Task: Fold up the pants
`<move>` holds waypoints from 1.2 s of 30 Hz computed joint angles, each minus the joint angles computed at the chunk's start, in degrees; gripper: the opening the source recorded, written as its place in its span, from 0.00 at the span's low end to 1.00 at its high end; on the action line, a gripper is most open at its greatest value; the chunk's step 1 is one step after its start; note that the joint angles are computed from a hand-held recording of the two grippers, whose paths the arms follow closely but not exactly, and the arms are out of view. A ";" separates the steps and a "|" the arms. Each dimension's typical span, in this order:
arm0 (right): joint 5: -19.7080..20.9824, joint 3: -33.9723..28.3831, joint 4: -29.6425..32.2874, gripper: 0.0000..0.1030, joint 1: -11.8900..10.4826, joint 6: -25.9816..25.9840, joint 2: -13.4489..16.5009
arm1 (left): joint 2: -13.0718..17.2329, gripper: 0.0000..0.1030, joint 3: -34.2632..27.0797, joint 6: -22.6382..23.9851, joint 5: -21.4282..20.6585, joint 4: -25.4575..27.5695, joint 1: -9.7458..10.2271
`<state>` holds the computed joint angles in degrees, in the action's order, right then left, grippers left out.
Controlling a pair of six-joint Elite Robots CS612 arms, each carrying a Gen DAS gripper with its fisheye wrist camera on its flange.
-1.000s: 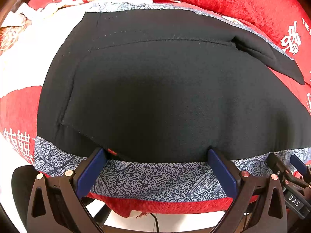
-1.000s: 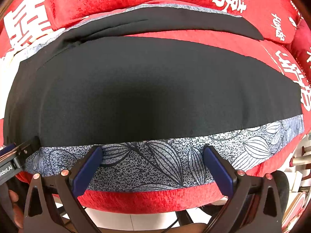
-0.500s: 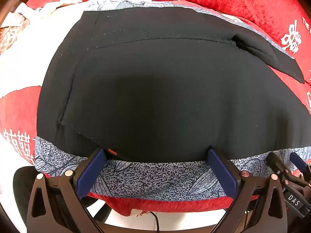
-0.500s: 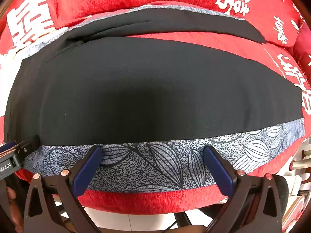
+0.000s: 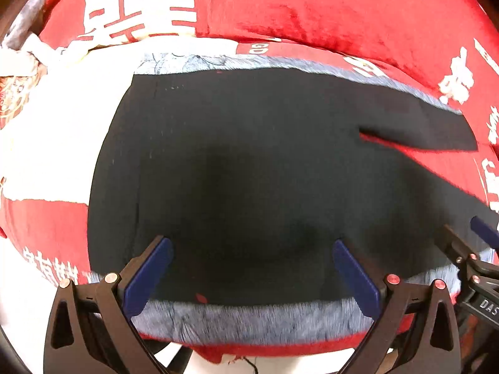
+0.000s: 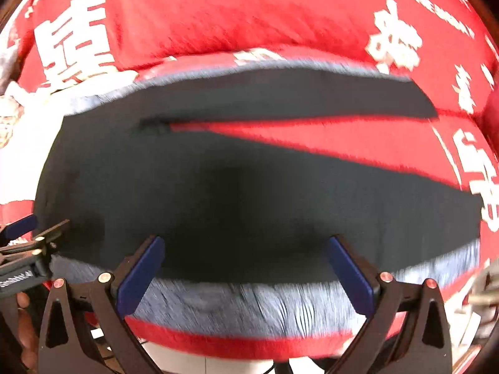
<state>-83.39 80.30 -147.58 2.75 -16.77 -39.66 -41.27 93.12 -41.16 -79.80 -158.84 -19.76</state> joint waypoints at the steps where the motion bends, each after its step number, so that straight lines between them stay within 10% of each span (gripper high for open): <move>1: 0.17 -1.74 -0.10 1.00 0.47 -0.21 0.87 | 0.33 1.00 -1.08 -0.28 0.12 0.98 0.55; 15: -0.44 -27.15 16.58 1.00 5.10 -2.17 15.11 | 7.95 1.00 -16.30 -2.80 -0.95 14.58 5.08; 30: -7.28 -38.41 22.58 1.00 2.13 3.54 21.71 | 9.83 1.00 -17.08 0.87 -1.93 10.87 5.76; 36: 6.01 -46.71 28.34 1.00 1.74 -6.79 24.65 | 10.17 1.00 -17.64 0.98 -2.42 10.98 5.97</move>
